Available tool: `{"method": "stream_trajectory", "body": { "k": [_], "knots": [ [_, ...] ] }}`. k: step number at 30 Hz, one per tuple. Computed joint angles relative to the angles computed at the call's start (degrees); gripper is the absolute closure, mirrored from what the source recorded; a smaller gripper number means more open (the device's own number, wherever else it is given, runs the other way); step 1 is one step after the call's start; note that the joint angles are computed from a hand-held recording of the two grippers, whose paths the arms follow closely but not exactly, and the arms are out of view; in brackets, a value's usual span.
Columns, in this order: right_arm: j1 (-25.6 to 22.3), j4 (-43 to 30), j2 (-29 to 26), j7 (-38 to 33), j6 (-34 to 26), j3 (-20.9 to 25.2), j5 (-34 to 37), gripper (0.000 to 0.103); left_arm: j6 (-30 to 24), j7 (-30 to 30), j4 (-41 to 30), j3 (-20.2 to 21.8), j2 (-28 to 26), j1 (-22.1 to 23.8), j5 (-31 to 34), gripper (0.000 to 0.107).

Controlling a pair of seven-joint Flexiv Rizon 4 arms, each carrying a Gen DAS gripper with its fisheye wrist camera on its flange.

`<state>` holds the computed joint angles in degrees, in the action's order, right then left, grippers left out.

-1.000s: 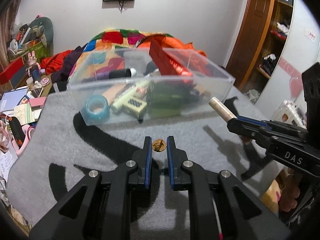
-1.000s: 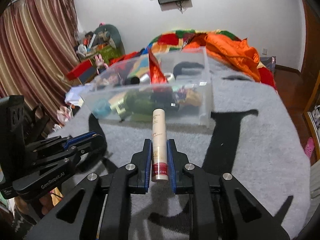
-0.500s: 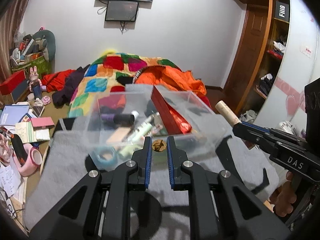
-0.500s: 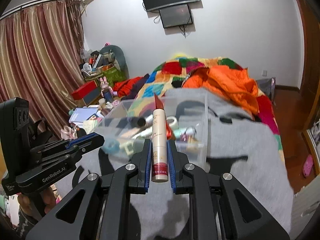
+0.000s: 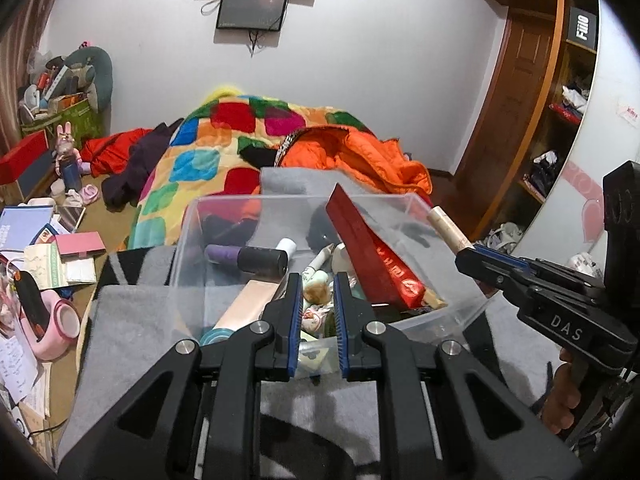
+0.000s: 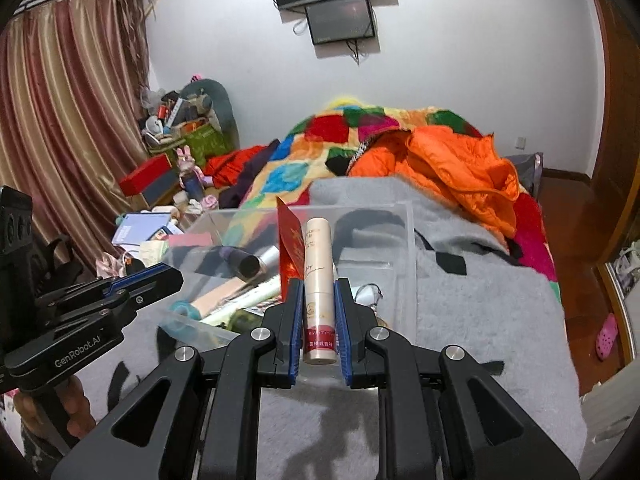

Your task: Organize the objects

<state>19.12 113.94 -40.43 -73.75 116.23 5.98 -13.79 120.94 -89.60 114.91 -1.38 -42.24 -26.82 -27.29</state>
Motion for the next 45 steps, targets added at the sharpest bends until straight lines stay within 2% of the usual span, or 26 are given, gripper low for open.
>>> {"method": "stream_trajectory", "body": {
  "k": [6,9,12,14,16,21,23,26,31,34,37,41,45],
  "knots": [
    [-0.3,-2.7,-2.5,0.8,-3.3,0.2,-0.9,0.089,-2.9,1.0,-3.1,0.7,-2.5,-0.3,-0.5,0.093],
    [0.1,-2.9,-2.9,0.5,-3.2,-0.2,-0.8,0.089,-4.1,1.3,-3.9,1.2,-3.1,-0.6,-0.5,0.093],
    [1.0,-2.7,-2.7,0.1,-3.4,-0.9,-0.2,0.088,-5.1,1.5,-4.1,2.1,-3.1,-1.2,-0.8,0.081],
    [0.0,-2.6,-2.5,0.2,-3.8,0.0,-0.8,0.085,-5.0,1.5,-3.9,3.1,-3.0,-2.3,-1.6,0.065],
    [-1.5,-2.2,-2.3,0.4,-3.6,1.5,-1.7,0.083,-4.4,1.5,-3.5,3.6,-2.8,-2.9,-1.9,0.060],
    [-3.1,-0.3,-0.9,0.7,-2.0,2.8,-2.8,0.078,-3.0,2.2,-2.1,3.4,-1.4,-3.5,-2.1,0.056],
    [-3.1,1.0,0.1,0.5,-0.9,2.8,-2.9,0.075,-2.1,2.3,-1.2,3.0,-0.7,-3.5,-2.0,0.051],
    [-3.2,3.1,1.3,0.1,1.5,2.9,-2.9,0.060,-0.3,2.7,0.4,3.2,0.2,-4.5,-3.0,0.046],
    [1.3,6.9,3.7,-2.2,6.4,-0.7,3.0,0.031,3.1,4.4,3.5,3.3,1.8,-6.9,-6.3,0.032],
    [3.3,8.4,4.5,-3.5,8.1,-2.0,6.5,0.023,5.2,5.3,5.2,2.4,2.3,-7.1,-7.4,0.027],
    [4.5,9.6,5.0,-4.4,8.9,-2.5,9.1,0.021,7.2,6.5,6.6,2.0,2.4,-8.3,-10.0,0.018],
    [4.0,11.0,4.7,-4.2,9.8,-1.8,10.5,0.021,8.6,6.6,8.2,0.1,2.5,-7.3,-10.4,0.016],
    [1.3,12.5,4.2,-2.0,10.6,0.4,8.8,0.021,9.2,6.4,9.3,-0.8,2.3,-7.4,-10.9,0.016]
  ]
}}
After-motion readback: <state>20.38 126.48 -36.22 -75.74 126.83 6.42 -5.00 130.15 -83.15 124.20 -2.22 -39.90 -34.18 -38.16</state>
